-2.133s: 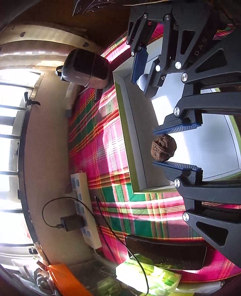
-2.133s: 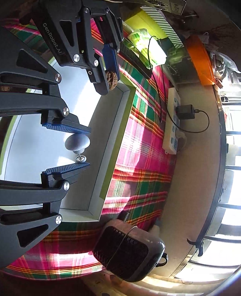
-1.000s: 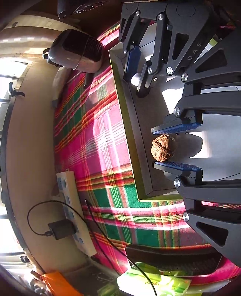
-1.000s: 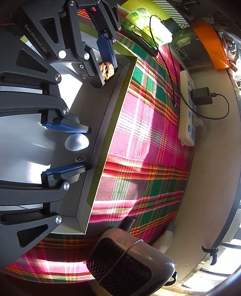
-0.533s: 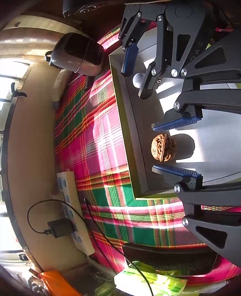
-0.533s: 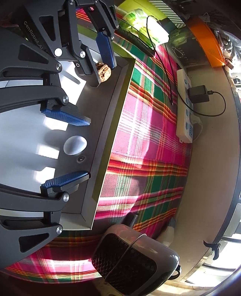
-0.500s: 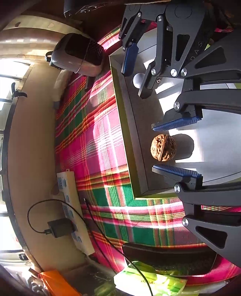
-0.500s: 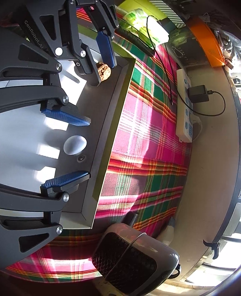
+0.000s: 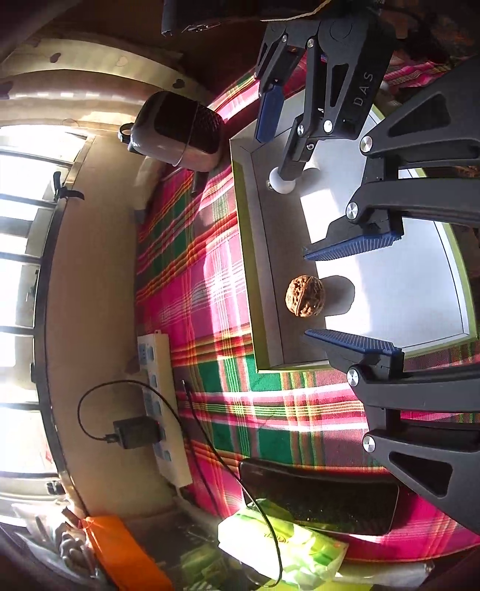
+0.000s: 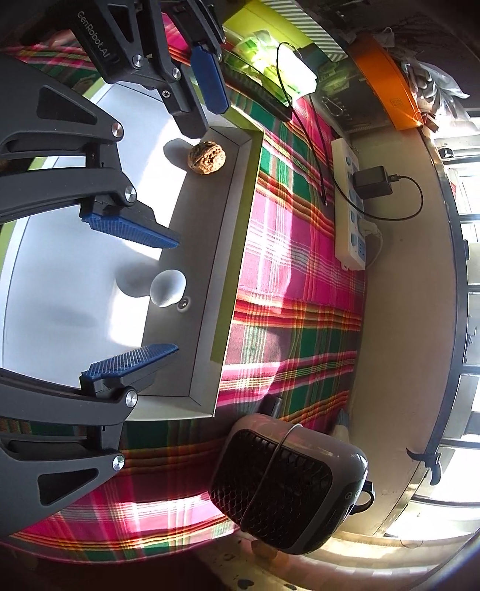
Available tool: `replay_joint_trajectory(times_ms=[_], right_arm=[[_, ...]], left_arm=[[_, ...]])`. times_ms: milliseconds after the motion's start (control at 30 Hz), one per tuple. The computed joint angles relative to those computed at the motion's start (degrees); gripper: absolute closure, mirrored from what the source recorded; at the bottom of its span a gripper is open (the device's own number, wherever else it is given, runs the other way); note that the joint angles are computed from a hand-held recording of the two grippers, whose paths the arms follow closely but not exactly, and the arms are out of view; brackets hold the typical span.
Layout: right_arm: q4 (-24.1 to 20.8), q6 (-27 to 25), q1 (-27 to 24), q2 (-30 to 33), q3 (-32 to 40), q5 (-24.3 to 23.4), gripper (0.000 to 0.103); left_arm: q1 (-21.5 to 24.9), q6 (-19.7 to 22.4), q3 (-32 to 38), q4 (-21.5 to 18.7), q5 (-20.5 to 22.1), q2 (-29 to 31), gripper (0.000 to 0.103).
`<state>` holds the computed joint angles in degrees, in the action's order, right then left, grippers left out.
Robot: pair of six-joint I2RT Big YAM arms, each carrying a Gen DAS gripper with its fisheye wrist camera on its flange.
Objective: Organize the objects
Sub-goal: 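Lift both open grippers out of the tray toward the remaining objects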
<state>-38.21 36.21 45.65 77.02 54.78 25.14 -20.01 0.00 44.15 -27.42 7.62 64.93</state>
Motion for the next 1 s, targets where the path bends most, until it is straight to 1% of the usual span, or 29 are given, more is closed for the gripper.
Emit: replay_joint_trajectory(times_ms=[167, 333, 433, 533, 667, 767, 867, 1000], right_arm=[[0.3, 1.9, 1.9, -3.1, -2.0, 1.7, 0.048], [-0.5, 4.5, 3.7, -5.0, -3.5, 2.8, 0.048], [-0.7, 5.7, 5.0, -6.1, -4.4, 3.9, 0.048], [-1.3, 7.6, 6.4, -7.6, -5.6, 4.9, 0.048], [-1.5, 10.0, 8.2, -9.7, -7.4, 5.8, 0.048], [-2.9, 12.1, 10.0, -10.7, -8.3, 7.1, 0.048], [-3.3, 14.1, 11.6, -12.0, -9.5, 7.9, 0.048], [-4.5, 16.7, 13.8, -13.1, -10.7, 8.9, 0.048]], left_arm=[[1.5, -0.4, -2.5, -0.2, 1.5, -3.8, 0.066], [3.1, -1.4, -4.9, -0.3, 3.0, -7.1, 0.066], [3.8, -1.4, -6.4, -0.2, 3.1, -9.3, 0.066], [5.1, -1.3, -8.0, -0.5, 4.9, -11.3, 0.066], [6.8, -0.8, -10.0, -1.5, 6.4, -13.4, 0.066], [8.0, -0.3, -11.1, -2.4, 7.6, -14.7, 0.066], [9.2, 0.0, -12.1, -3.5, 9.7, -15.7, 0.066], [9.3, 0.4, -13.6, -4.6, 10.7, -16.7, 0.066]])
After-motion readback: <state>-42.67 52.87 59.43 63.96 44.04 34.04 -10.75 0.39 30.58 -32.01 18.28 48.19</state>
